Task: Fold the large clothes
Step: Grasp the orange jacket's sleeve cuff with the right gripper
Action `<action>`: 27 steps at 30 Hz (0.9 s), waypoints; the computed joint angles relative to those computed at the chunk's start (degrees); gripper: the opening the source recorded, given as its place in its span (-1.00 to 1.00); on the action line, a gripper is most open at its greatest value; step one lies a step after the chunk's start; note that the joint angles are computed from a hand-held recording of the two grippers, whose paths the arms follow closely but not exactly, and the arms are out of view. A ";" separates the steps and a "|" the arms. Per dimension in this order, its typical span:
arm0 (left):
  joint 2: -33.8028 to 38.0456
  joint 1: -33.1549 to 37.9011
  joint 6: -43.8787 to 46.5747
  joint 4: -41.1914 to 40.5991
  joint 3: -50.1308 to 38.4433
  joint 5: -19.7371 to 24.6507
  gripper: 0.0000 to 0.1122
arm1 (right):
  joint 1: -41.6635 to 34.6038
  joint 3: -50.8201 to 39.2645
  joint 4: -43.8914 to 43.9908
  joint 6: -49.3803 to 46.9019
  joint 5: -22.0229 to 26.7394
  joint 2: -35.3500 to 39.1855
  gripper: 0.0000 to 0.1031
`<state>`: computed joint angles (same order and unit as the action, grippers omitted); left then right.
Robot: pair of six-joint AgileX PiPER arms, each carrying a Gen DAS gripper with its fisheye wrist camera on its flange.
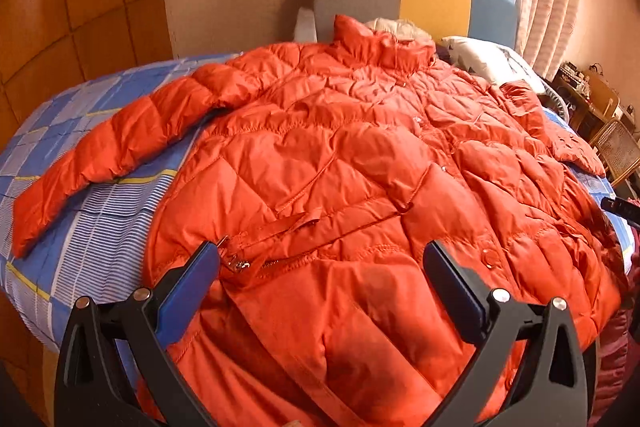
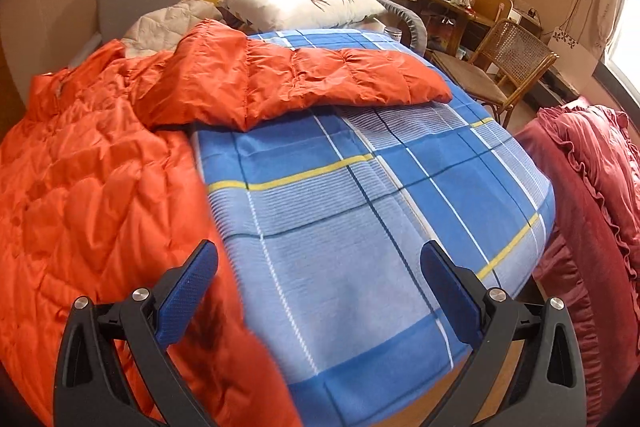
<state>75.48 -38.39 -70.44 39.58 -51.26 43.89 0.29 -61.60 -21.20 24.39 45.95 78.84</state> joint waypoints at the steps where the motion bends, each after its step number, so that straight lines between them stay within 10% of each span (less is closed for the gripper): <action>1: 0.79 1.22 1.53 -0.88 -0.59 -0.52 0.81 | -0.57 -1.24 0.51 -1.15 -0.44 1.56 0.94; 8: 7.06 4.44 4.00 0.74 -5.58 1.33 0.80 | -3.32 -8.59 0.76 -4.84 -1.84 11.47 0.92; 14: 12.13 6.64 6.01 0.60 -9.68 -0.39 0.80 | -7.13 -18.27 3.03 -6.73 -1.49 21.17 0.53; 27: 21.33 10.15 11.74 -3.08 -20.76 -1.75 0.80 | -10.90 -55.82 7.35 -9.65 14.66 45.44 0.41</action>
